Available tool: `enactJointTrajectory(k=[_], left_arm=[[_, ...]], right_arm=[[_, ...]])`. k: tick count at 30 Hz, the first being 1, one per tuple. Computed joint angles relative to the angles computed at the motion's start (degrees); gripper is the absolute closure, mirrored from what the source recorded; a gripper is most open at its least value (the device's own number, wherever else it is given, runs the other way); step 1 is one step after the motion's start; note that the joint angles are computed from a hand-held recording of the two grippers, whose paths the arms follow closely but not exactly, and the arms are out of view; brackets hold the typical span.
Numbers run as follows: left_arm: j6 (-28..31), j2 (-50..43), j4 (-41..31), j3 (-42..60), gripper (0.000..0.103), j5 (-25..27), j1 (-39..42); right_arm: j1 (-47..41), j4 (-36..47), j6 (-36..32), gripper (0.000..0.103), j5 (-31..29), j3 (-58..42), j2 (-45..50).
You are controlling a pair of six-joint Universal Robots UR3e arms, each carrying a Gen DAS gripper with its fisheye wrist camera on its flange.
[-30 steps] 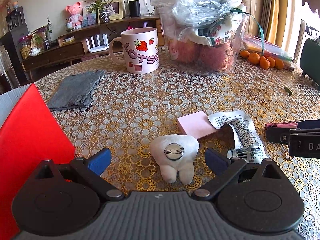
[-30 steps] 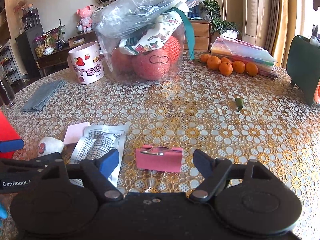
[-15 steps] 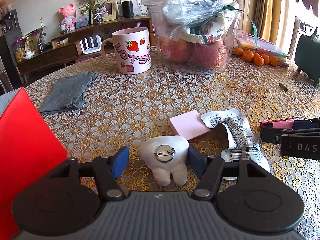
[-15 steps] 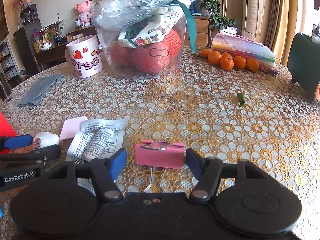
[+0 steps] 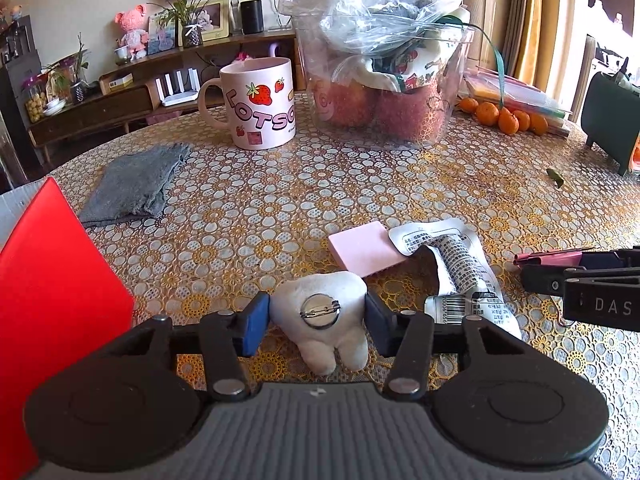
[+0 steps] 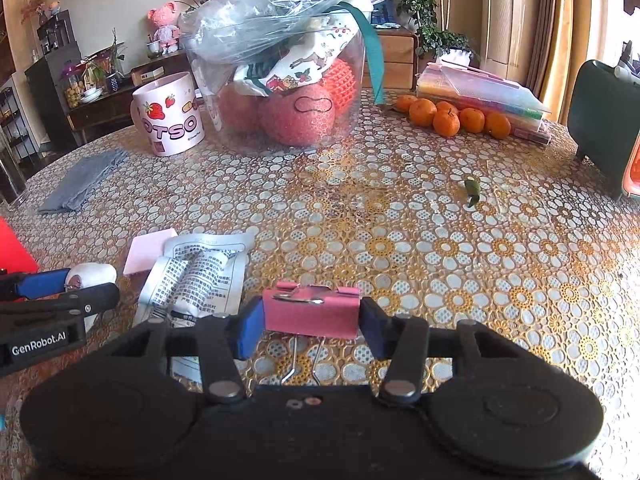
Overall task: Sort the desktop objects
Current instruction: 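Carry the tooth plush and pink clip into the red box and release both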
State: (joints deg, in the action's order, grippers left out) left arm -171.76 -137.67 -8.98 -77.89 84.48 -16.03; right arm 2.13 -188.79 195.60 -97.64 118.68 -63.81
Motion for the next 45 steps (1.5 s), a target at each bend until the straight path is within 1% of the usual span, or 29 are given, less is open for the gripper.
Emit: enactJointTrajectory(k=[7,16,23,29,38,45], left_arm=[[-0.42,4.09,1.37,-5.58,0.053,-1.05,-0.02],[-0.15,11.03,3.8,-14.79,0.053,-1.98,0.12],[0.06,18.72,4.42,-23.13,0.053,-3.9,1.18],[1.04,26.84,3.37,-29.6,0.053,-5.58,2.53],[3.4,40.87,-3.58,-37.24,0.053,-11.59,8.23],[7.47,51.45,-10.78,-41.1,0.053,-16.73,15.53]], right_arm=[[0.35,0.14,-0.25,0.053,0.05,5.06,-4.36],[1.76,1.86,-0.15,0.053,-0.03,12.11,-12.7],[4.71,5.13,0.68,0.053,-0.55,14.45,-19.0],[7.63,9.22,1.72,0.053,-0.47,15.06,-25.08],[13.73,17.3,4.28,0.053,-1.56,11.92,-32.21],[20.38,23.06,5.31,0.053,-4.52,4.85,-31.84]])
